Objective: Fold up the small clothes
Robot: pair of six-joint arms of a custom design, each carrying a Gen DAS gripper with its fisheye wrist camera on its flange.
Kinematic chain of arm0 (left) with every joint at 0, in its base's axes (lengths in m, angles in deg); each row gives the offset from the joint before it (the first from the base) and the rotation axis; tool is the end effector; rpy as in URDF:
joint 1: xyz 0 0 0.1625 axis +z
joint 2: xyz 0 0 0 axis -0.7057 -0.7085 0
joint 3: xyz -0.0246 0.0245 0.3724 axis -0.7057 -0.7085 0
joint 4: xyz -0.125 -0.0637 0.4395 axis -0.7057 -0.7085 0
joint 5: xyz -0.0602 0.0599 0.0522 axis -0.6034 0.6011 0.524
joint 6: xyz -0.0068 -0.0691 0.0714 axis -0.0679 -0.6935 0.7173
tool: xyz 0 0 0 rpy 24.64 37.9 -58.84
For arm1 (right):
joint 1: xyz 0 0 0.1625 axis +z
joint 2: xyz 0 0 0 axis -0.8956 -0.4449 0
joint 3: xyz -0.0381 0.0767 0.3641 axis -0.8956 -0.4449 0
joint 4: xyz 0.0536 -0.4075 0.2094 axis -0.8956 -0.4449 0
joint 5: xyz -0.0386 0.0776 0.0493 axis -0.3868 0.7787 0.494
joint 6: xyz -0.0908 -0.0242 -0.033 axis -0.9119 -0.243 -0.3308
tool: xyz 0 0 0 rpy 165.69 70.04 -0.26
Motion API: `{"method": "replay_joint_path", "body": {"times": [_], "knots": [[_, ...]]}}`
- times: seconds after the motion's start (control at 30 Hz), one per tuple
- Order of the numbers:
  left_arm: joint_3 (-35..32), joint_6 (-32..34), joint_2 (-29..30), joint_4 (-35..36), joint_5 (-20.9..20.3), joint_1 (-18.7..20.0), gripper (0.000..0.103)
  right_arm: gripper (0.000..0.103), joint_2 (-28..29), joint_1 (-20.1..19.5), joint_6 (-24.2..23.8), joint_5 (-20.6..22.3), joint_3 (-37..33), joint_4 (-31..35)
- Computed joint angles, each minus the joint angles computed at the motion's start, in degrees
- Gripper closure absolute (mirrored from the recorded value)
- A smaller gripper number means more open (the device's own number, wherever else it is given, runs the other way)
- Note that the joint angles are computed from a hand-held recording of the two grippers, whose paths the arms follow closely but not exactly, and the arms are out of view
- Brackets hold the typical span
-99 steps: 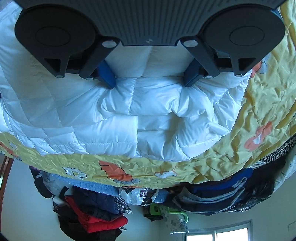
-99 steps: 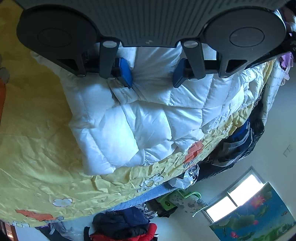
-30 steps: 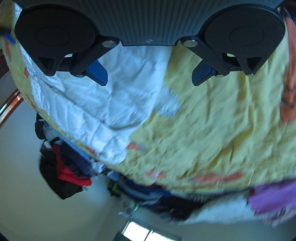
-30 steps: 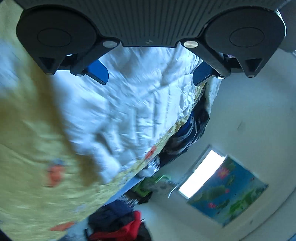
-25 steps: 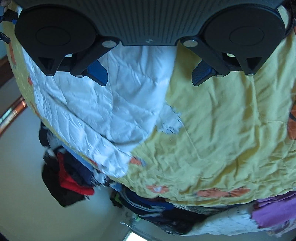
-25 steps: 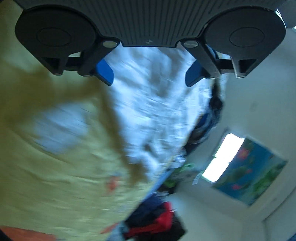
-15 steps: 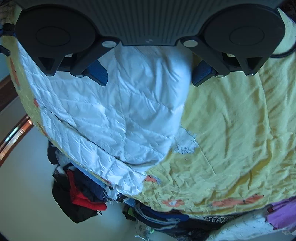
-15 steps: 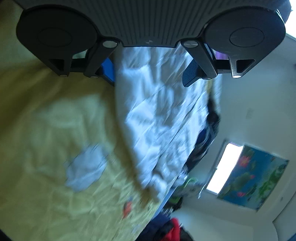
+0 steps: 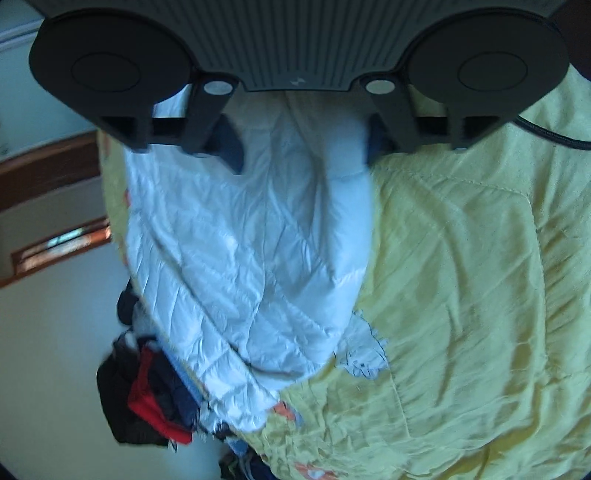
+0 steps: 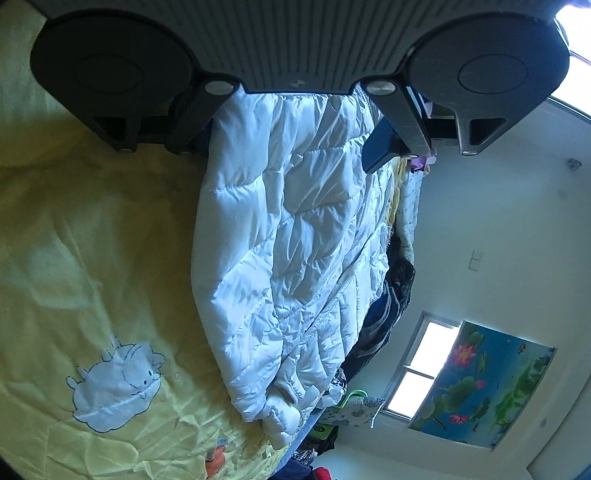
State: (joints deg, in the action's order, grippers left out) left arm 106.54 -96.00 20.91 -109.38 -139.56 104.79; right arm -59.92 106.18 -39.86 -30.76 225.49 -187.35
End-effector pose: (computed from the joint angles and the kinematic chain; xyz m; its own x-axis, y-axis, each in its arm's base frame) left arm -0.1777 -0.5994 0.1235 -0.9844 0.1690 -0.0484 0.1758 0.9483 -0.2642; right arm -0.0762 -0.3323 0.3414 -0.9106 0.2478 -0.3308 0.4098 0.4367 -0.8008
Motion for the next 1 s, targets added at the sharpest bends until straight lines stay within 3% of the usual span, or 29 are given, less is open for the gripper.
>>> {"method": "replay_joint_path", "body": {"times": [0.07,0.1,0.13,0.23,0.27,0.37,0.5,0.67,0.8,1.0], "knots": [[0.0,0.8,0.0,0.6,1.4,-0.5,0.06,0.052,0.8,-1.2,1.7,0.7,0.5,-2.5],[-0.1,0.7,0.2,0.8,1.4,-0.6,0.062,0.078,1.4,-2.1,2.5,1.7,0.9,-3.9],[-0.4,0.6,0.3,1.5,1.3,-0.6,0.066,0.088,2.1,-3.2,3.7,2.7,1.3,-5.2],[-0.9,1.0,0.7,2.8,1.1,-0.6,0.09,0.088,3.6,-6.9,5.0,9.7,2.7,-7.4],[-0.6,1.5,0.6,2.2,1.9,-0.9,0.093,0.088,3.9,-7.5,5.4,11.2,3.0,-8.2],[0.6,2.5,0.4,-0.5,3.5,-1.7,0.096,0.089,4.0,-8.8,5.7,15.3,3.6,-9.9],[0.7,3.6,-0.4,-4.9,0.4,-1.5,0.096,0.09,5.9,-10.3,9.5,22.9,3.4,-14.8],[-3.8,5.4,2.4,-11.3,-0.8,-1.9,0.096,0.09,17.6,-6.5,18.2,27.6,-3.8,-29.7],[-12.0,7.3,8.9,-12.7,-0.5,-2.3,0.097,0.09,27.9,-0.4,24.0,25.2,-14.0,-36.9],[-28.0,8.5,21.1,-14.9,-1.0,-2.5,0.097,0.09,38.9,8.1,21.6,16.5,-30.6,-31.5]]}}
